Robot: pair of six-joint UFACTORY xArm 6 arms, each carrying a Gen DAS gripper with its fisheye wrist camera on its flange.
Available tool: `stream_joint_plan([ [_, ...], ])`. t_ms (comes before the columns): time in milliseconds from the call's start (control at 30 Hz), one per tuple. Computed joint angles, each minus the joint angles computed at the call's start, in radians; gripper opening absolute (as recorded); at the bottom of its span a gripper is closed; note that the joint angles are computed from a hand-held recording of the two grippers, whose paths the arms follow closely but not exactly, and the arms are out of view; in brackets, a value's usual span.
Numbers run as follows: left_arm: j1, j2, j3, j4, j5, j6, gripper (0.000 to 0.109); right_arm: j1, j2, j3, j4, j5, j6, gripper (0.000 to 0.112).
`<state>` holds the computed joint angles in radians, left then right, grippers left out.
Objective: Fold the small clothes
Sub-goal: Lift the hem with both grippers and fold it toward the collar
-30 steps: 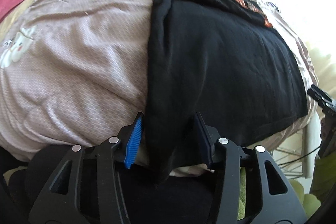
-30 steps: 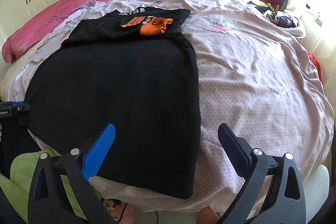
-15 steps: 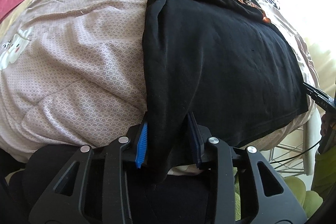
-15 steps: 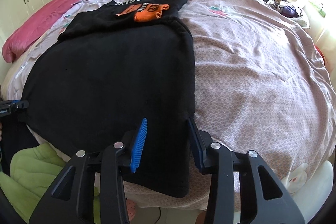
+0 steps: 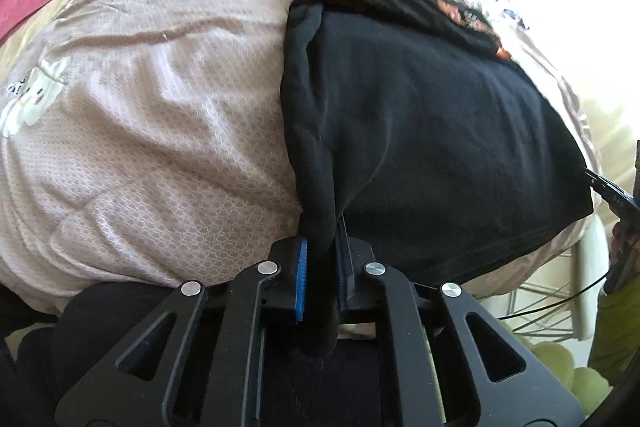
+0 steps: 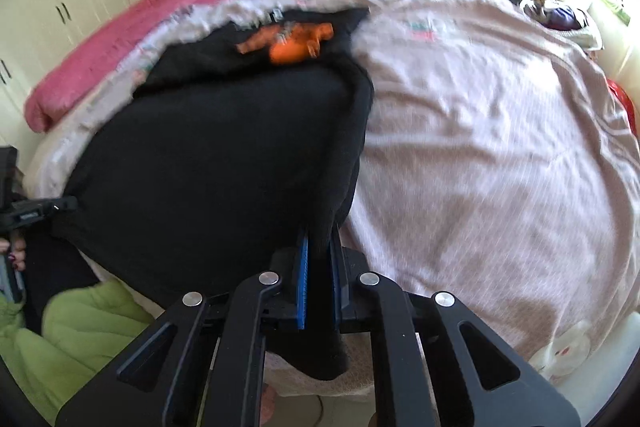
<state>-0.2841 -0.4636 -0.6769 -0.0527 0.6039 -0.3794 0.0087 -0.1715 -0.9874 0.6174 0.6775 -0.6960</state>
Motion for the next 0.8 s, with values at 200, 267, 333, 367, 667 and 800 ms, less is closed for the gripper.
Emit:
stream_joint_plan([
  [200,0.018,-0.036,-0.015,0.004,-0.026,0.015,0.004,-0.025,0.007,-0.082,0.119,0.002,-0.086,0.008],
  [267,0.031,-0.027,-0.040,0.008,-0.036,0.016,0.004,-0.025,0.026,-0.121,0.147,-0.005,-0.100,0.008],
  [333,0.045,-0.012,-0.067,0.010,-0.043,0.021,0.004,-0.020,0.048,-0.161,0.166,-0.021,-0.111,0.008],
  [367,0.053,0.002,-0.086,0.009,-0.048,0.022,0.004,-0.014,0.065,-0.187,0.177,-0.036,-0.119,0.008],
  [667,0.107,0.203,-0.316,0.083,-0.091,-0.006,0.004,0.021,0.222,-0.397,0.195,-0.097,-0.100,0.008],
  [800,0.114,0.304,-0.425,0.161,-0.093,-0.042,0.005,0.035,0.302,-0.481,0.160,-0.123,-0.055,0.008],
])
